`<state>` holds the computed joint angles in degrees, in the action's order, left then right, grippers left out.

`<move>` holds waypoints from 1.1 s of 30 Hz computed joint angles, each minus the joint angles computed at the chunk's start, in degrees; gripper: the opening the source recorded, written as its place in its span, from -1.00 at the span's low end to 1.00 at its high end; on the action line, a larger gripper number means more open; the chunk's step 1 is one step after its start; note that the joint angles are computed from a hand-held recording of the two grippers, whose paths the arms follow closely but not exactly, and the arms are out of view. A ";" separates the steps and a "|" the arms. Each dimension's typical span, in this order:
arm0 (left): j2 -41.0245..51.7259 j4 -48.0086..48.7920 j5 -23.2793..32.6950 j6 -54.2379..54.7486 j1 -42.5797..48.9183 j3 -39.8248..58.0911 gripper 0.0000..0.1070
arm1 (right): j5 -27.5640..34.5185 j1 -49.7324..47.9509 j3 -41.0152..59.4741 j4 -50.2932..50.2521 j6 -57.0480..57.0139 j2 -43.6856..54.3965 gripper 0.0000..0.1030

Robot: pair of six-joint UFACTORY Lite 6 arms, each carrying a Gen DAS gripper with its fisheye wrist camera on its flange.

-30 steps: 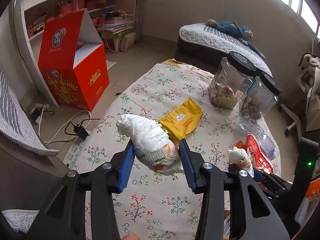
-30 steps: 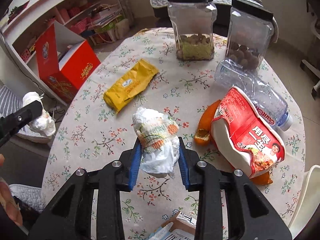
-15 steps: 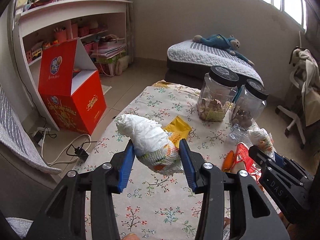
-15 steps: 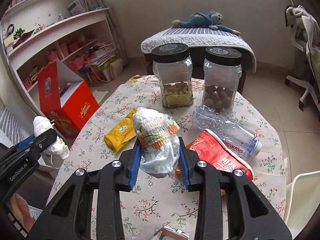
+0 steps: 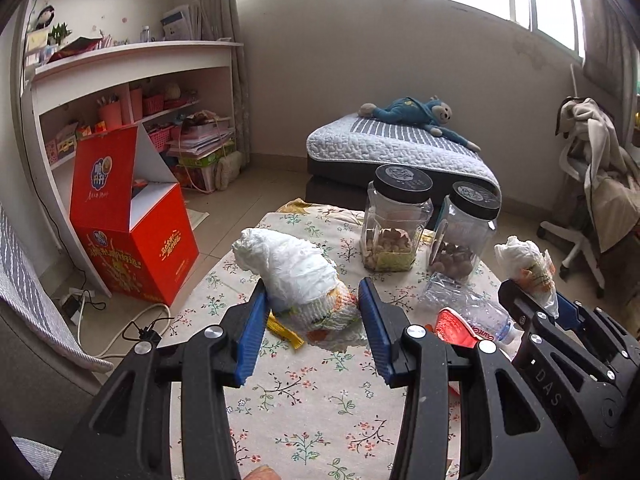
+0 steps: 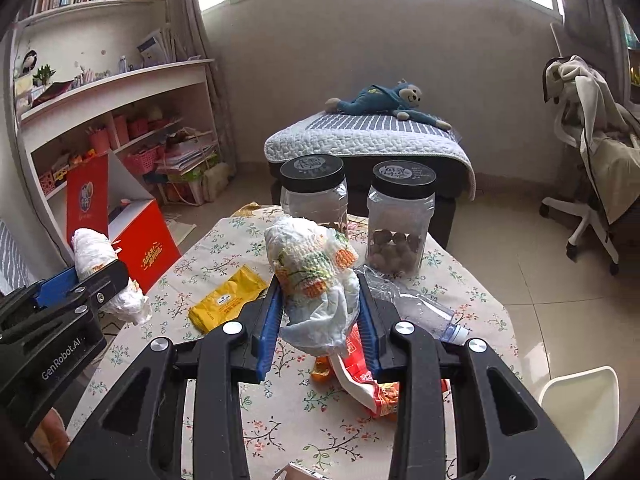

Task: Collect trash
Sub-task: 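Carry the bundle and tissue ball with both grippers over the white bin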

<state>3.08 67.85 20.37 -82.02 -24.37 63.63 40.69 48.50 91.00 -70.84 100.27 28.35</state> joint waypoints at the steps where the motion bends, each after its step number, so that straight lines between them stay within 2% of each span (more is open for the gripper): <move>1: 0.03 0.63 0.24 -0.83 -0.67 0.13 -0.15 | 0.60 0.18 -0.93 -0.86 0.66 -0.84 -0.36; 21: 0.68 4.32 3.96 -8.31 -13.81 3.31 -0.15 | 9.54 1.33 -20.34 -7.08 7.17 -18.47 -0.36; 33: 7.09 3.52 6.20 -9.34 -22.60 8.97 -0.15 | 14.43 -1.35 -35.76 -4.94 7.83 -34.21 -0.36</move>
